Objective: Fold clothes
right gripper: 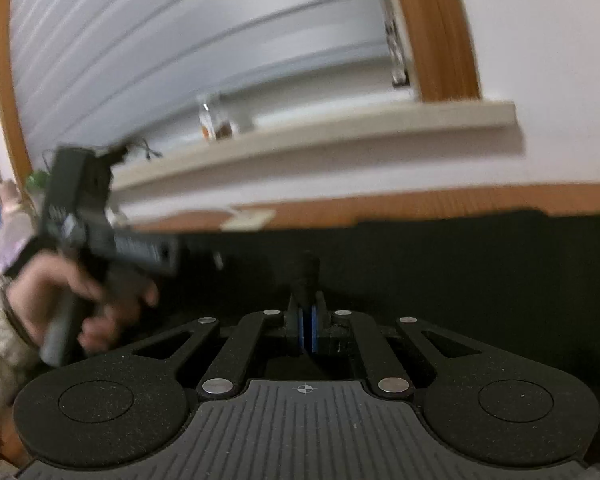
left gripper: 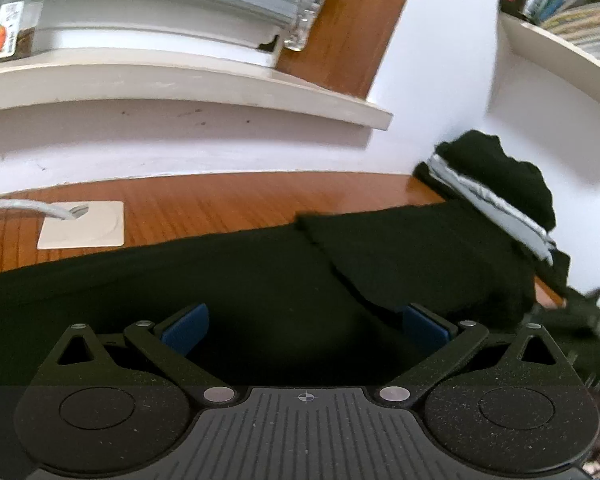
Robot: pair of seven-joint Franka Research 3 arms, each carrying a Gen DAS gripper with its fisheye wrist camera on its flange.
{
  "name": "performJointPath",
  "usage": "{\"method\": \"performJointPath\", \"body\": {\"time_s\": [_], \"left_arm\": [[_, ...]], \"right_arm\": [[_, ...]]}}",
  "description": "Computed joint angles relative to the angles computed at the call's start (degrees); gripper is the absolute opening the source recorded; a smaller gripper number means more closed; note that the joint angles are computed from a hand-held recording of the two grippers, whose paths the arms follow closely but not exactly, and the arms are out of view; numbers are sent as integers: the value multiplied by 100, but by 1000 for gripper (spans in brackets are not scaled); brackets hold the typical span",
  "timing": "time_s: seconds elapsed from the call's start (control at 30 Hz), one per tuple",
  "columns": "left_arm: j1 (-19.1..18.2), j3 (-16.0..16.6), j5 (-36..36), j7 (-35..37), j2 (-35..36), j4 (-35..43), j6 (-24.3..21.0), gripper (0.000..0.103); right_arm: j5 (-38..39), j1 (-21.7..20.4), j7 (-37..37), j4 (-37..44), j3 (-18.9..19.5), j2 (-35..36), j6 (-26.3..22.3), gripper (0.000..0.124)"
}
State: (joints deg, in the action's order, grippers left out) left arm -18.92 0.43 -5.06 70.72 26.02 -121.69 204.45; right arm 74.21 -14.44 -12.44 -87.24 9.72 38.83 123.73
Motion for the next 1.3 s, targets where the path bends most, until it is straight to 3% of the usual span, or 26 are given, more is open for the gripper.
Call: {"method": "performJointPath", "body": {"time_s": [0.1,0.23,0.27,0.37,0.47,0.6,0.63,0.8,0.83,0.9,0.93,1.03,1.17,1.3], "left_arm": [[377,-342,236,-390,-15,70,-81,103],[2034,-1800,1860,-1900,301,428,-84,98],[2243,-1999,2066,-2178,411,559,-105,97],[2590,-2385,2413,-2844,738,989,-246,81],[2876,-2778,2718,-3384,1111,1436,-483,78],[2934,-2985,3031,-3771,1496,1892,-683,78],[2917,-2997,3088,-3851,1593,1997,-665,77],[2206,-2215,2926,-3966,1698,2508,-855,66],[2230,-2218,2946,-3948,1740,2568,-907,61],[2564,-2557,3190,-3816,1898,2685,-1053,55],[2626,-2598,3239,-3737,1877,2662,-1089,47],[2772,-2674,3339,-3482,1787,2573,-1176,2],[2226,-1823,3092,-3259,948,1804,-724,3],[1646,-951,2719,-2913,-360,430,-145,3]], "right_arm": [[26,-27,-17,-37,-3,30,35,5],[210,-110,-196,-125,25,-2,34,5],[263,-124,-236,-146,30,-10,34,5],[464,-129,-289,-158,55,-19,62,5],[658,-209,-313,-138,67,-19,-57,5],[860,-291,-386,-66,59,9,-213,5],[876,-303,-391,-52,54,14,-260,5],[922,-376,-579,-102,53,-20,-562,5],[940,-383,-674,-146,51,-49,-617,5],[977,-353,-884,-277,36,-150,-646,5],[990,-334,-983,-338,25,-199,-673,5],[1033,-278,-1246,-505,-6,-330,-801,5],[1075,-190,-1476,-834,-65,-615,-1054,5],[1022,-33,-1669,-1236,-128,-1001,-1565,5]]}}
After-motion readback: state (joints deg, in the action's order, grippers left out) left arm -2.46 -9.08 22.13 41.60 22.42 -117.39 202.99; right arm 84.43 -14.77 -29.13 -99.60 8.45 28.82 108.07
